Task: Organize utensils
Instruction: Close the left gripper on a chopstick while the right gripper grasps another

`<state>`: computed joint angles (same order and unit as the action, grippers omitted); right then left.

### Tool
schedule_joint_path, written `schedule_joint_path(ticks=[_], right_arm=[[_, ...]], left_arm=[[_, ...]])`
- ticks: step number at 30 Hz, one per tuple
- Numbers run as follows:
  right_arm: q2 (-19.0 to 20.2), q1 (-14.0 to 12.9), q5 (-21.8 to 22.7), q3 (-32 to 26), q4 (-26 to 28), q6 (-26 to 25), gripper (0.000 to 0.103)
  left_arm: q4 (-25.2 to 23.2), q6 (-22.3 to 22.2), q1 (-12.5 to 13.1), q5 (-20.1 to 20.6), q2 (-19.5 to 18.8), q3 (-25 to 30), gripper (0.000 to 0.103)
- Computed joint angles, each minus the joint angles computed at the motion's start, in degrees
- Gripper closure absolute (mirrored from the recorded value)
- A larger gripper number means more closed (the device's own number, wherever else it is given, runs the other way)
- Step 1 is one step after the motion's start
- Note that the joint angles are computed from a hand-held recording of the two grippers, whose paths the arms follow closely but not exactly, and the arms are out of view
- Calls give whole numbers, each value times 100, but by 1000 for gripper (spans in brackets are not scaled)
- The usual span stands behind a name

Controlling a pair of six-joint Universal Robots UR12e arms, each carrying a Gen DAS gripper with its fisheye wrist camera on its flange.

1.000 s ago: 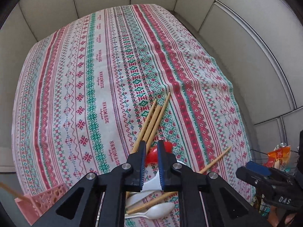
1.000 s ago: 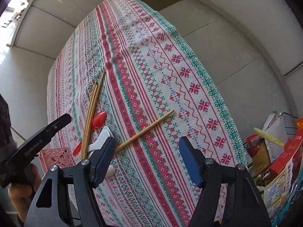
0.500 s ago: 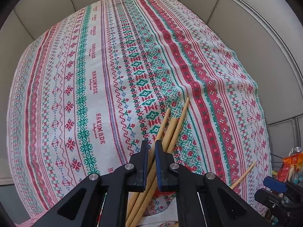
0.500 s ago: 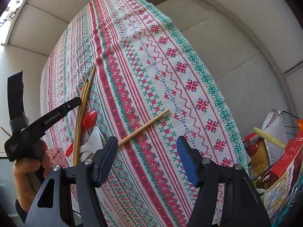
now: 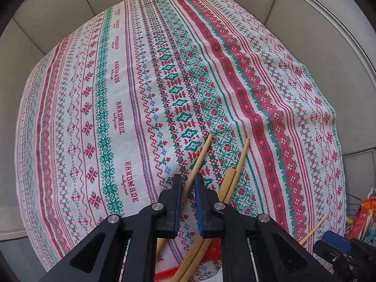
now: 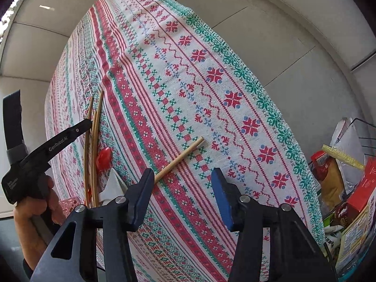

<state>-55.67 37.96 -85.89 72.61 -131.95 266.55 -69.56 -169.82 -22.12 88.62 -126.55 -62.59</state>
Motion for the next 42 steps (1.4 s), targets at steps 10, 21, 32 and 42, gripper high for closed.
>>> schedule_joint_path(ticks=[10,21,32,42], right_arm=[[562,22,-166,-1107,1135,-166,64],[1165,75,-747,-2301,2374,-228,89],[630,24,-722,-1097,655,-217,97],[403,363,-1941,-1312,938,-924,97]], left_arm=[[45,-55,244,-175,223,-302,97],[401,46,300,-277,632,-844,97],[874,111,412,-580,1215,-1419,98],[1423,151,547,-983,1868,-1981,98]])
